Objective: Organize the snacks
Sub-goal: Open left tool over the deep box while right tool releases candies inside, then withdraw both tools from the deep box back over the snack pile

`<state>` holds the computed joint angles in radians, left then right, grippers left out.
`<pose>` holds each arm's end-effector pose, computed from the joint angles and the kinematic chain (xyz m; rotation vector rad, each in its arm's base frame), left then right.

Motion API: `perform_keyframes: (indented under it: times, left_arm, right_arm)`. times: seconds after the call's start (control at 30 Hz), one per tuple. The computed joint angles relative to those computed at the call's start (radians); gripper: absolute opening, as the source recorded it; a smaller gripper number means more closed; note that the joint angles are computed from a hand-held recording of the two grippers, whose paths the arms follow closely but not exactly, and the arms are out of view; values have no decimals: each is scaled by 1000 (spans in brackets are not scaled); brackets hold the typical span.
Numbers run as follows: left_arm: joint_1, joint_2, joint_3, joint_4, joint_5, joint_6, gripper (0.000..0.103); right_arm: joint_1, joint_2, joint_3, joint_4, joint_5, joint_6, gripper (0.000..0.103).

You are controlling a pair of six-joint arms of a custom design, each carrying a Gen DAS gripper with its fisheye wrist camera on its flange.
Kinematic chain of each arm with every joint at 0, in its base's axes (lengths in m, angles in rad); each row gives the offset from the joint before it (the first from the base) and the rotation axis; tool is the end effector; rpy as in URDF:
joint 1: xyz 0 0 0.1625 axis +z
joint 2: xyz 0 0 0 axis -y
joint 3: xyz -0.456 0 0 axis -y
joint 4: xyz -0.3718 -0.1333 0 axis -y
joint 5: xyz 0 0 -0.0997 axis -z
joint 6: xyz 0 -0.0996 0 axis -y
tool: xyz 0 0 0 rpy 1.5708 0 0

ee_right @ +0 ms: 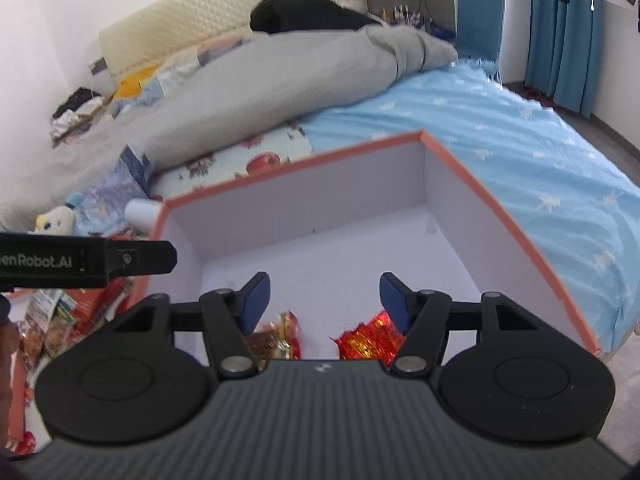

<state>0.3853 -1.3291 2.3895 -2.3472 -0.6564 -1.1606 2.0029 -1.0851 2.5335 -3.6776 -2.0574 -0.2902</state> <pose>-0.2626 -0.3355 0.1945 0.1965 2.3718 -0.9453 0.2425 -0.3187 0.1881 0.7016 -2.4718 0.9175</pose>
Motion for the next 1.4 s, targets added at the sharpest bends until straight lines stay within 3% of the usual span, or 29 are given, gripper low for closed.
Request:
perform_keyframes:
  times: [0.2,0.3,0.63,0.87,1.4]
  left_arm:
    - [-116,-108,-2,210,39,-119,79]
    - [-177,-168,-7,338,54,-204,79]
    - [-357,-335,-44,781,49,-523,79]
    - [-474,-411,-72,1082,-24,-761,79]
    - [-711,-503,-73,1411,-256,-1063,79]
  right_arm:
    - [97,-40,2,-6,-42,35,63]
    - [137,-60,6,-11,-29,48,63]
    - [261,-39,-10,-58,-53,75,63]
    - [315,6,-4,-103,-41,99,63]
    - [428,87,28,-134,-21,186,63]
